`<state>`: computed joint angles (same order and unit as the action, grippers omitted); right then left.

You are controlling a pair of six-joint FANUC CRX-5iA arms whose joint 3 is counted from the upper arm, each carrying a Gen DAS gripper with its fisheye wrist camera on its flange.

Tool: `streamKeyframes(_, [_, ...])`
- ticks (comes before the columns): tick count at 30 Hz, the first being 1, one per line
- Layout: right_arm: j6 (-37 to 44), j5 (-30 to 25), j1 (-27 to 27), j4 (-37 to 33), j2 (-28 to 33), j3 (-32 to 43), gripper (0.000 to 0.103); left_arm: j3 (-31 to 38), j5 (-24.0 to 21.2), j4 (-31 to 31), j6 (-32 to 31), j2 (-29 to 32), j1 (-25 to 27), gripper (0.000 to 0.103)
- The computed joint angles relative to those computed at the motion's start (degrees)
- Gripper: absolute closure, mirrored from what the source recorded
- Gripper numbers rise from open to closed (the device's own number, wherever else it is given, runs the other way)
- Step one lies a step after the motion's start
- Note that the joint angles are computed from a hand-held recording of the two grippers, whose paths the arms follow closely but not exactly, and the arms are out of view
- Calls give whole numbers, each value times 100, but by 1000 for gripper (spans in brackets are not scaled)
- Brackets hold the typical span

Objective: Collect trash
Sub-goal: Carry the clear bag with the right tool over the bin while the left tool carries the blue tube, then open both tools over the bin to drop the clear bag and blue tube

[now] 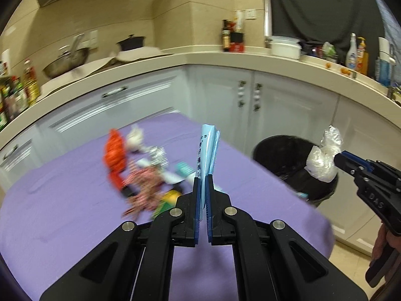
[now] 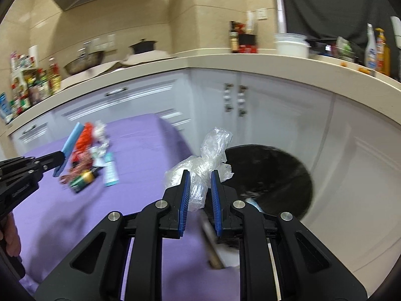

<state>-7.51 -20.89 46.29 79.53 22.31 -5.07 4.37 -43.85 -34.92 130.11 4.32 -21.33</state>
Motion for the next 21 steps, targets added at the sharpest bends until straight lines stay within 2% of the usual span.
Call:
streamKeyframes(6, [-126, -183, -327, -4, 118, 45, 87, 640, 161, 26, -66, 640, -212, 98])
streamKeyframes(12, [-109, -199, -570, -114, 321, 159, 87, 1357, 231, 362, -439, 1320, -284, 98])
streamKeyframes(21, [44, -103, -776, -337, 609, 417, 85, 2226, 82, 855, -1092, 2148, -322, 98])
